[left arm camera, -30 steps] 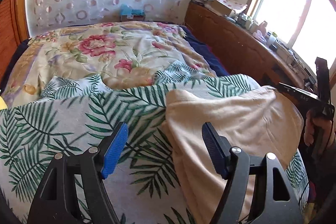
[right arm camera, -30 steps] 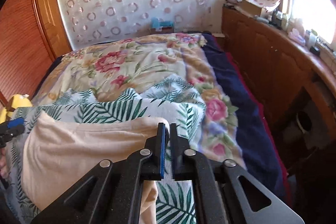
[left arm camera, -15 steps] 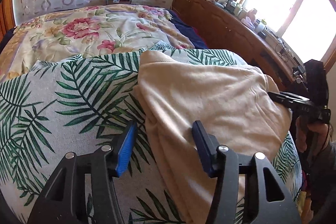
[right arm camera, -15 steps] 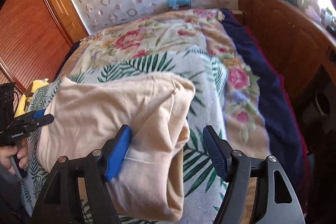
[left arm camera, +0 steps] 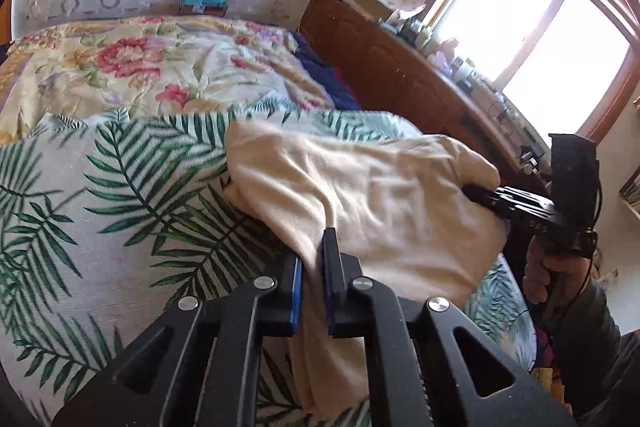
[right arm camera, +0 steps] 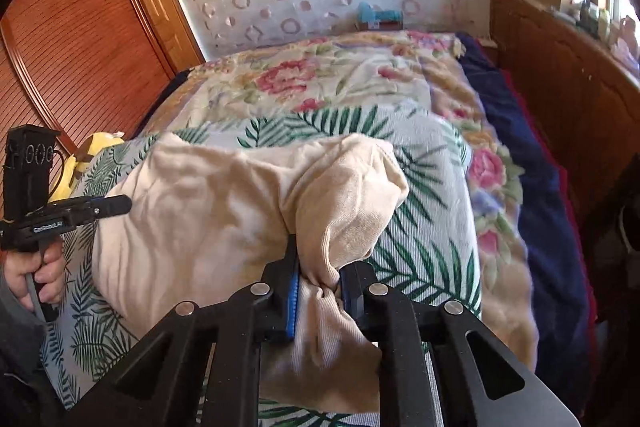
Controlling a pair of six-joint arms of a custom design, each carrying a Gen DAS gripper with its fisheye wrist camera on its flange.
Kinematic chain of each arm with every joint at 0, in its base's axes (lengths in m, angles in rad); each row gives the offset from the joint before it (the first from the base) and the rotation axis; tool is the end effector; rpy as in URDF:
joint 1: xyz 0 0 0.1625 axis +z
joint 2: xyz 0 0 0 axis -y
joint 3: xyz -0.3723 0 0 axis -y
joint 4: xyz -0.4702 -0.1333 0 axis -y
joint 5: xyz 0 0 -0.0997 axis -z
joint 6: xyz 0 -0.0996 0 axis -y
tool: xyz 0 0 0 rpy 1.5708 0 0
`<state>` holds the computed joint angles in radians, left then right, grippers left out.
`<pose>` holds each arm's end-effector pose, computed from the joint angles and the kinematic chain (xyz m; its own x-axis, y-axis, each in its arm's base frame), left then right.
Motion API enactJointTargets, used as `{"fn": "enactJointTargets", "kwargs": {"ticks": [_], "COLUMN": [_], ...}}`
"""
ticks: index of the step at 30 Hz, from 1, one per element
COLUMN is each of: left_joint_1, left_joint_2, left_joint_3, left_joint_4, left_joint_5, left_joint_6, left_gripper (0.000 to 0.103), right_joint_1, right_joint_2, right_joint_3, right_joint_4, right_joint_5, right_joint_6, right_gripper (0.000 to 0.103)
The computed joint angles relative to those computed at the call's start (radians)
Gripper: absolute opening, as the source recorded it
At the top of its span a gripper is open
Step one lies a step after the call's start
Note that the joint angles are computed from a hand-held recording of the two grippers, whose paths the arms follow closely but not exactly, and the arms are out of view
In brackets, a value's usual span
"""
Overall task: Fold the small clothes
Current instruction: 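Grasp the folded peach bundle with both tools, then carry the bundle with both tools toward the yellow plush toy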
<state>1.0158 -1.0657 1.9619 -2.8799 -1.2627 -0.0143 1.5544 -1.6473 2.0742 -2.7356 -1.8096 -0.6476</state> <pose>-0.1789 -0.5988 0.0742 -0.8808 0.3875 -0.2720 0.4701 0.7841 -0.4052 0.1009 -0.5401 0.3345 -0.7800 -0.3067 0.5454 -0.5748 0.6956 -0.4310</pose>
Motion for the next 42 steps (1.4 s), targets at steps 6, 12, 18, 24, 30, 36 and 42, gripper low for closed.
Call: {"fn": "enactJointTargets", "kwargs": {"ticks": [6,12,18,24,30,36,42], "left_joint_1": [-0.043,-0.045,-0.013,0.021,0.088,0.152,0.168], "left_joint_2": [-0.143,-0.359,-0.568,-0.667,-0.71,-0.692,-0.68], "left_joint_3": [0.123,0.28,0.423,0.498,0.532,0.525,0.513], "left_joint_4": [-0.104,-0.167,-0.189,-0.234,-0.257,-0.264,-0.234], "left_joint_5": [0.027,0.12,0.265,0.365,0.362,0.336,0.367], "left_joint_6": [0.008,-0.011,-0.043,-0.048,-0.076,-0.097,-0.099], "left_gripper": [0.009,0.009,0.009,0.009,0.009,0.009,0.009], "right_joint_1": [0.065,0.154,0.237,0.319,0.349,0.375,0.388], "right_joint_2": [0.018,0.144,0.399,0.7,1.001,1.225,1.372], "right_joint_3": [-0.001,-0.071,-0.24,-0.494,-0.814,-1.067,-1.261], "right_joint_4": [-0.073,-0.083,-0.059,-0.002,0.085,0.165,0.22], "right_joint_5": [0.032,0.06,0.098,0.11,0.093,0.043,-0.006], "right_joint_6": [-0.058,-0.132,-0.211,-0.29,-0.384,-0.427,-0.327], "right_gripper": [0.015,0.015,0.015,0.014,0.014,0.015,0.026]}}
